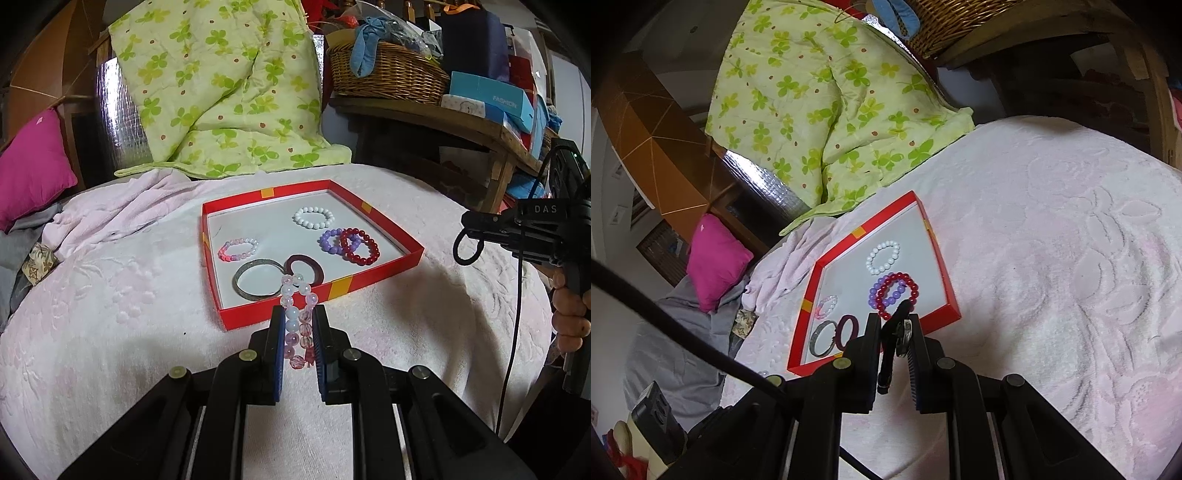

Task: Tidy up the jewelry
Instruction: 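Lift both held items and carry them toward the red tray, then lower both items into the red tray and open both tools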

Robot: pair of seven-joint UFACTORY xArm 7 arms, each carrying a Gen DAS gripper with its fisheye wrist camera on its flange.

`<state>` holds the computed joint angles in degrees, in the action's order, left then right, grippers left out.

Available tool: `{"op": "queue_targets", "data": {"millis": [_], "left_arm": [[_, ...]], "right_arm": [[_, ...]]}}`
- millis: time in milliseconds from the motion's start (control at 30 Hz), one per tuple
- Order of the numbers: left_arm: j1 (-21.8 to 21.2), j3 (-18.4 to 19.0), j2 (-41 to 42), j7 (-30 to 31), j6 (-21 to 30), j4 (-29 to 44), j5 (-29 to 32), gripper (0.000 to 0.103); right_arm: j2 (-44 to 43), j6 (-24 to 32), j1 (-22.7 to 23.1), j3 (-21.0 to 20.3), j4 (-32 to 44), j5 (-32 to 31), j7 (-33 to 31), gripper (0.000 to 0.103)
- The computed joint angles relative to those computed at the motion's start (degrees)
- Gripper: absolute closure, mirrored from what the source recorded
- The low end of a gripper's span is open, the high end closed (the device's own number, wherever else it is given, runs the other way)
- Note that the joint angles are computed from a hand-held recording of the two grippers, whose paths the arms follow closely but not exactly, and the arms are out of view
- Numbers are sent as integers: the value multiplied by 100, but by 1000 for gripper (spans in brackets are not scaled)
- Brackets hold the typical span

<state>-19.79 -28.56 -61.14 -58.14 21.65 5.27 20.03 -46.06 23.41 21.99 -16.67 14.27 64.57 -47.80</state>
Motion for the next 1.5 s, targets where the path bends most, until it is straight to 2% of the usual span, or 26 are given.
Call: {"op": "queue_targets", "data": {"millis": [333, 467, 567, 767, 900, 1033, 1100, 1167, 1367, 1467, 1500], "left_arm": [[-6, 130, 85, 85, -79, 45, -33, 88], [-40, 404, 120, 240, -270, 51, -195, 88], [144, 530, 295, 404, -489, 196, -268, 88], [1135, 423, 1270, 835, -1261, 852, -191, 88], [1951, 154, 2144, 967, -1967, 1297, -203, 88], [2555, -96, 2945, 1098, -2452, 1594, -345, 88], [2770, -214, 3326, 1204, -2618, 1734, -430, 88], [3170, -560, 3624, 1293, -2764, 1855, -488, 88], [3669, -1048, 4338, 1659, -2895, 2067, -729, 88], [4140, -1515, 4542, 1755, -2907, 2170, -814, 88], [4176, -1545, 4609, 1800, -2919, 2188, -840, 88]], "right_arm": [[413, -215, 359, 252, 270, 345, -72, 88], [852, -397, 583, 414, 681, 803, -473, 88], [1261, -423, 651, 534, 1077, 1284, -891, 88], [2275, -11, 463, 641, 2053, 1850, -1143, 88], [2977, 266, 211, 783, 2760, 1918, -1050, 88], [3695, 603, -64, 919, 3425, 2070, -901, 88], [4096, 733, -203, 1021, 3764, 2122, -802, 88], [4453, 850, -347, 1135, 4057, 2174, -702, 88], [5437, 979, -729, 1574, 4811, 2261, -458, 88], [5840, 1052, -924, 1797, 5107, 2295, -324, 88], [5959, 1019, -960, 1873, 5199, 2201, -238, 88]]}}
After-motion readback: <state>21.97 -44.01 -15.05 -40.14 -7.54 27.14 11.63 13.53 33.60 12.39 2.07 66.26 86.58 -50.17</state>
